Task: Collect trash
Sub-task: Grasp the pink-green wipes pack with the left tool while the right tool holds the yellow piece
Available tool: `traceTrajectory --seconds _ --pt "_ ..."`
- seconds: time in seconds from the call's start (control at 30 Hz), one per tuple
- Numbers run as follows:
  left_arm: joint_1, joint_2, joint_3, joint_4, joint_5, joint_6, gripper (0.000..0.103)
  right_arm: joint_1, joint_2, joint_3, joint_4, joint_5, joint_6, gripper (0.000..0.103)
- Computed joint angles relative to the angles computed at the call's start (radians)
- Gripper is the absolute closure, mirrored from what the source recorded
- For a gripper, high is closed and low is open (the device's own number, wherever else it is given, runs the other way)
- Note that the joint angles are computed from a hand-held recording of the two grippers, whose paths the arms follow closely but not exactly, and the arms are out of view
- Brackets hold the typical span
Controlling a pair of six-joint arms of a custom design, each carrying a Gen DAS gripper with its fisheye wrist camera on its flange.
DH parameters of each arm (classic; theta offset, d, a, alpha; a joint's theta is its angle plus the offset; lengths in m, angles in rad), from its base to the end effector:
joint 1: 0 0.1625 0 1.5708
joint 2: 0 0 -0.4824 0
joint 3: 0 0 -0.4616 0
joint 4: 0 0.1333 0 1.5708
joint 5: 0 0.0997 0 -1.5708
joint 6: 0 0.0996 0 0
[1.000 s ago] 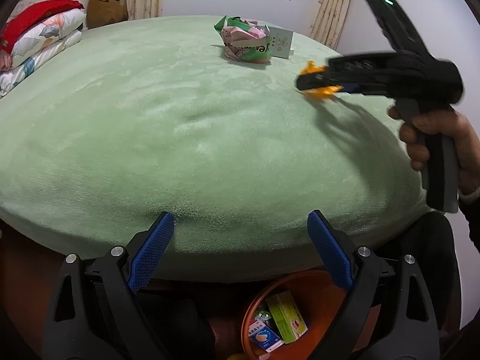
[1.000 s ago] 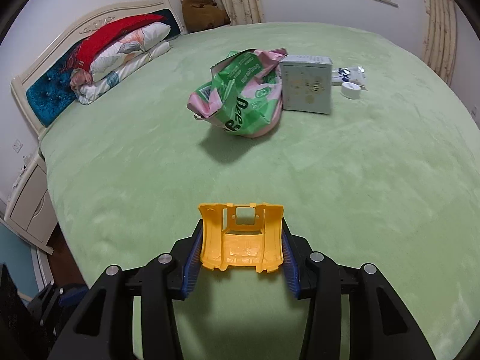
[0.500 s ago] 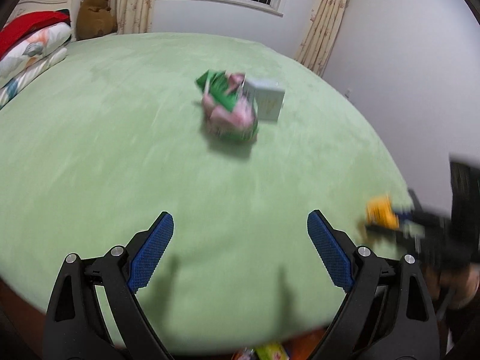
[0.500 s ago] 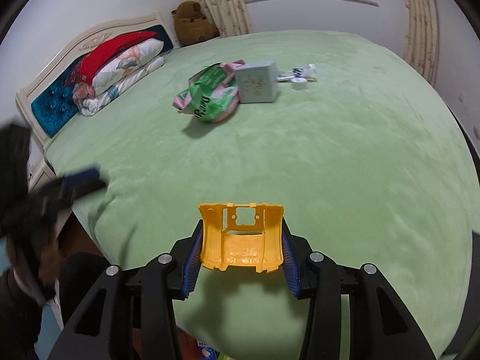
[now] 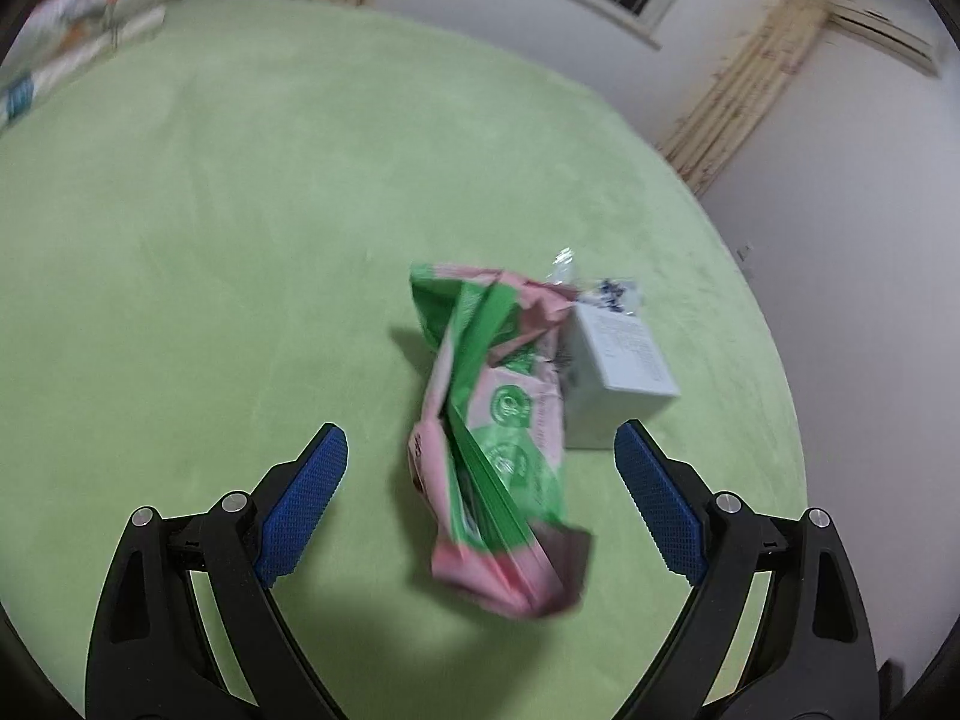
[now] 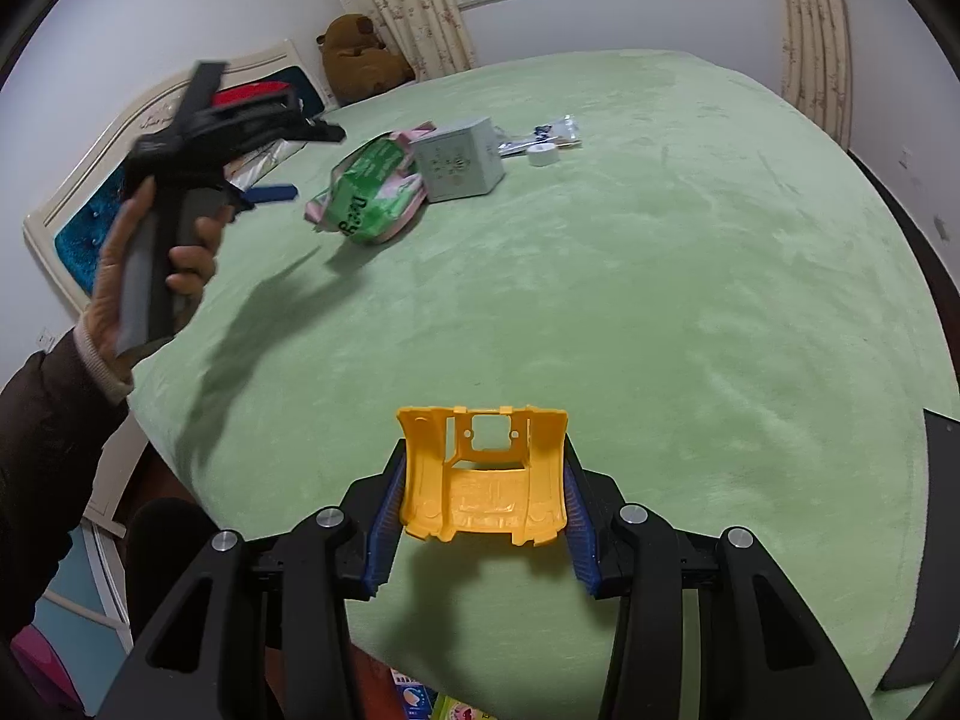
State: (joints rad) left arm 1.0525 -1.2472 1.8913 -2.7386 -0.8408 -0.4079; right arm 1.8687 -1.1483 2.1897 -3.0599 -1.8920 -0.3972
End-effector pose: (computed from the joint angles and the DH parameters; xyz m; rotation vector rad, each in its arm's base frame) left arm -0.1465 -0.6601 0.3283 -0.1187 2.5320 -1.0351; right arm 0.2622 -0.5071 0.1620 0.8382 -2.6105 0.6010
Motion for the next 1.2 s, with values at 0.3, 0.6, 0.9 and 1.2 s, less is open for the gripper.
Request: traceTrajectory --seconds 0.3,0.6,0.9,1.2 --pt "0.062 0.09 -0.094 0.032 -0.009 0.017 0.041 -0.017 0.006 -0.018 0.021 -0.007 0.017 0.057" --pt "0.036 0.047 -0.036 0.021 0.019 0.085 0.088 -0.007 0.011 -0.023 0.019 -0.02 0.02 0.057" --pt "-0.088 -0.139 0.181 -0.076 0.061 0.099 0.088 0.025 -0.003 -0.006 0.014 -0.012 0.023 0.057" --pt "-0.237 -0.301 0.375 -0.01 0.14 0.02 0.088 0.073 -0.046 0.047 0.008 -0.028 0.006 0.057"
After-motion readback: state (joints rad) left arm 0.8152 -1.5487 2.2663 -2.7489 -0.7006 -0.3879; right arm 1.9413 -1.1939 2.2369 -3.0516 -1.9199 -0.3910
